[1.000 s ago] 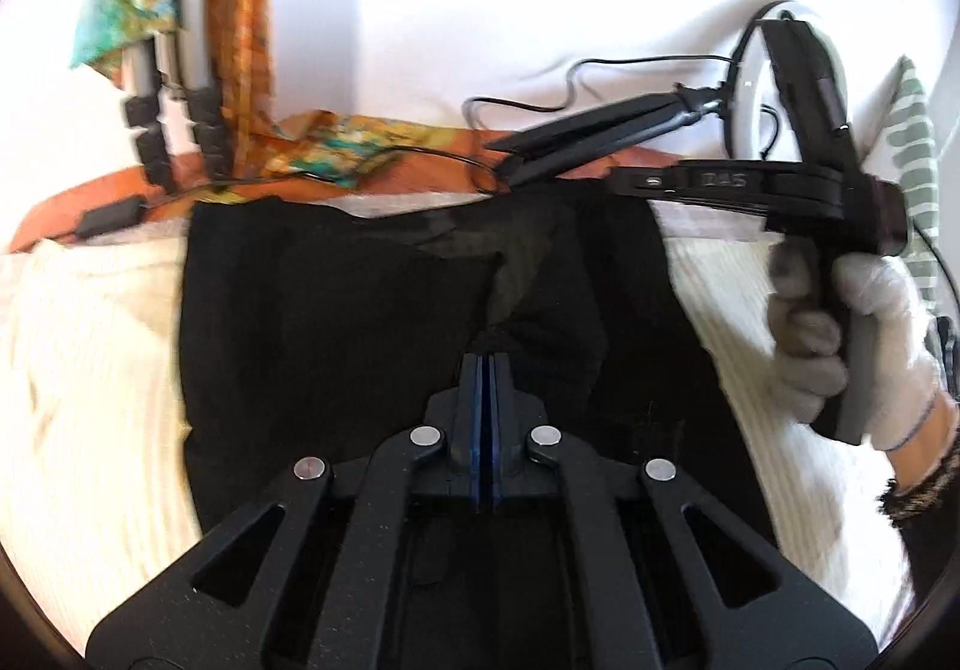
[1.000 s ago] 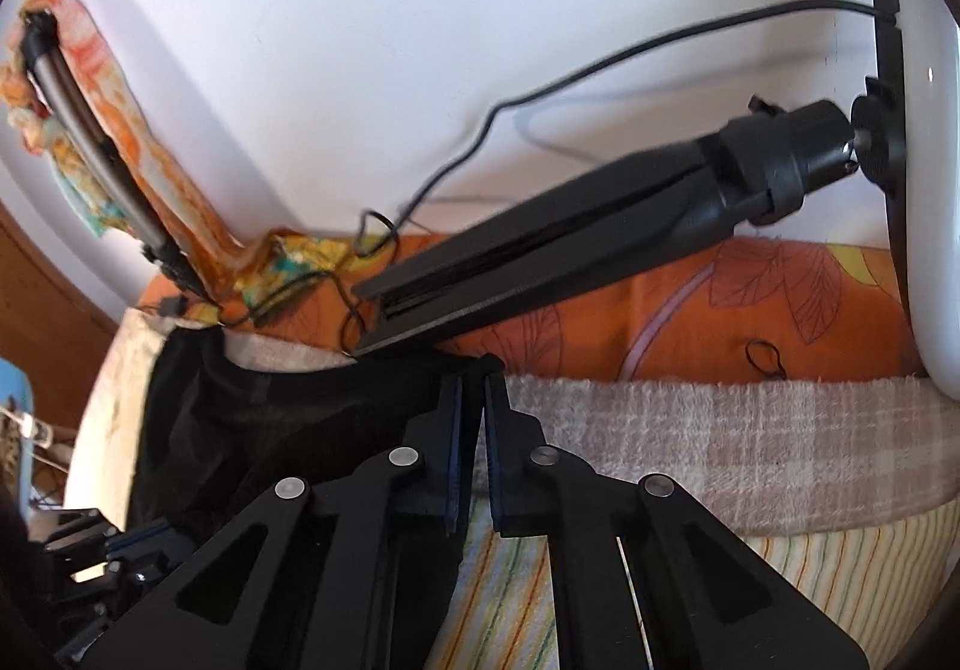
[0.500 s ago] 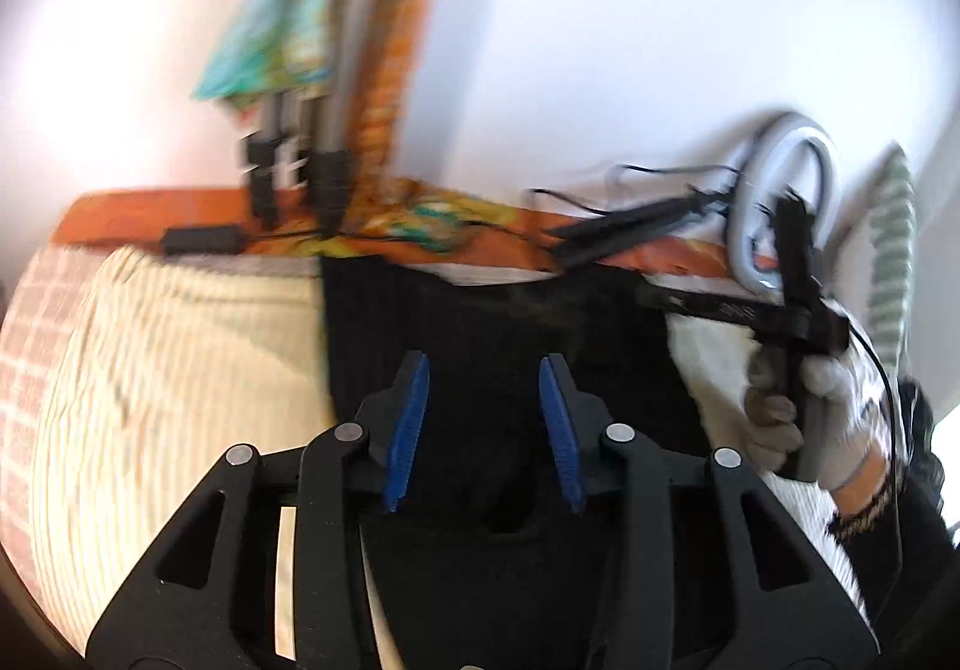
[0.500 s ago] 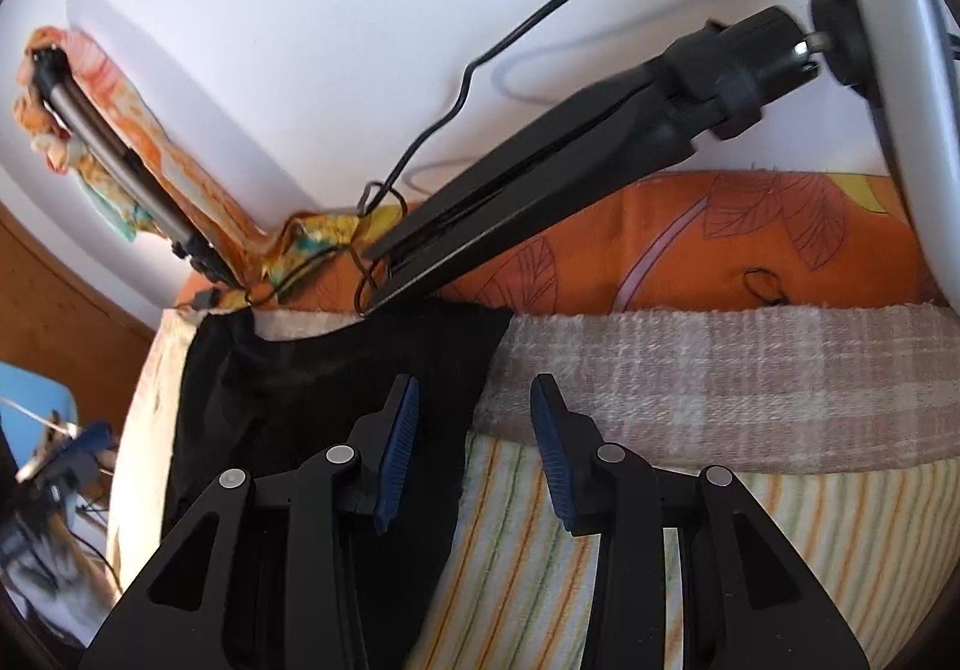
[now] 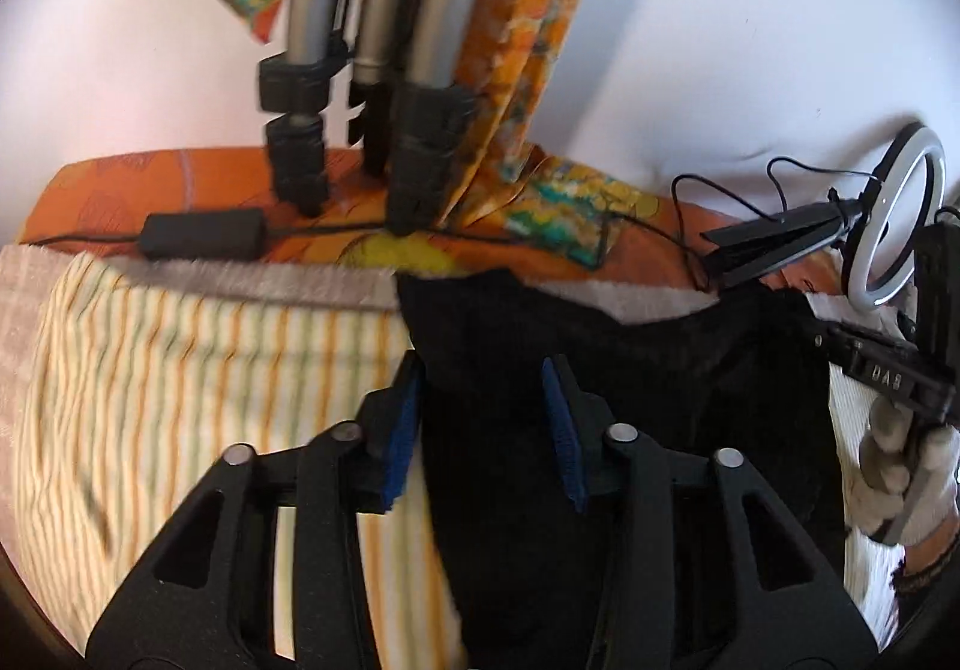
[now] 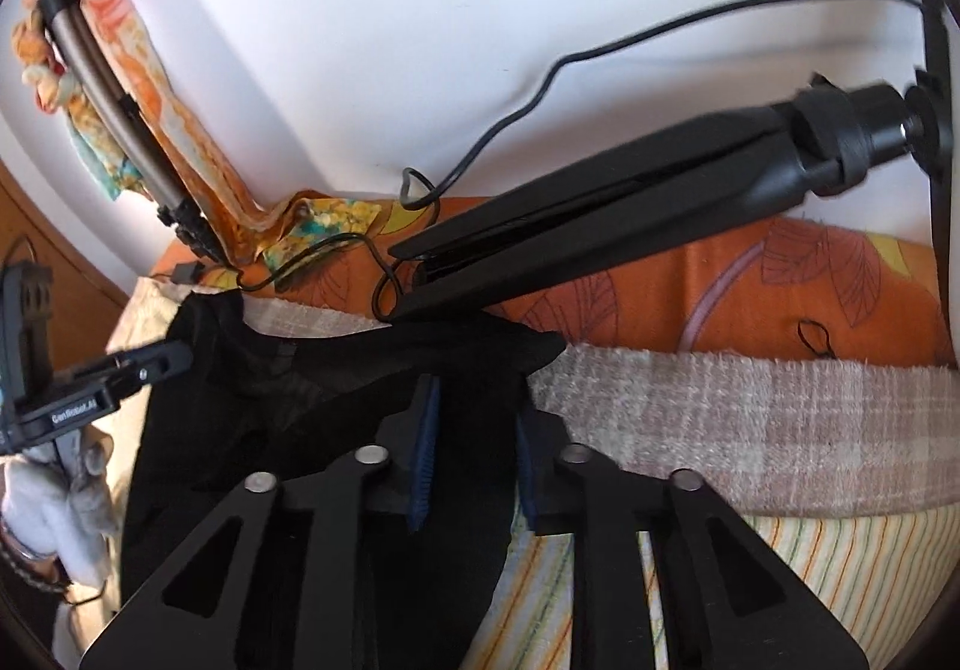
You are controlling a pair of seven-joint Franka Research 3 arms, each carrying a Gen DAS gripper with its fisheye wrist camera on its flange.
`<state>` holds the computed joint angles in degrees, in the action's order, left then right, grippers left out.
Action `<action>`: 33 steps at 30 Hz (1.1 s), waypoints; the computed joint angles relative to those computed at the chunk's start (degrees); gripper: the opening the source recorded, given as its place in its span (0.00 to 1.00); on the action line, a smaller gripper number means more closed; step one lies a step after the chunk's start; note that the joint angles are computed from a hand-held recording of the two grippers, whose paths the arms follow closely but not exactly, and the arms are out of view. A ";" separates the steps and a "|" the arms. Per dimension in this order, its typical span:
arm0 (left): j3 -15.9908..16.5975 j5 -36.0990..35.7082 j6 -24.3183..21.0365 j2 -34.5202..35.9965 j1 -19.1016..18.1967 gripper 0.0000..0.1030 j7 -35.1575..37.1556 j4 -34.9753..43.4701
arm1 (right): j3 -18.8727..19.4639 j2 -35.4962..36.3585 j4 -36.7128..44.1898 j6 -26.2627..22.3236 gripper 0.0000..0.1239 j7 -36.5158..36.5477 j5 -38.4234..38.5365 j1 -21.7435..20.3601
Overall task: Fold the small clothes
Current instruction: 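Carry the gripped hem end with both grippers over to the collar end, then lower the hem onto the collar end and open both grippers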
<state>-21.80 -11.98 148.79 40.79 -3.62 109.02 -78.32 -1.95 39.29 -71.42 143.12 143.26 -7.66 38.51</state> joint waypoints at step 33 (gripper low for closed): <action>-10.59 -48.37 2.36 -41.67 17.15 0.02 46.28 -44.69 | 6.52 -26.16 -22.71 1.05 0.02 18.12 -23.30 8.48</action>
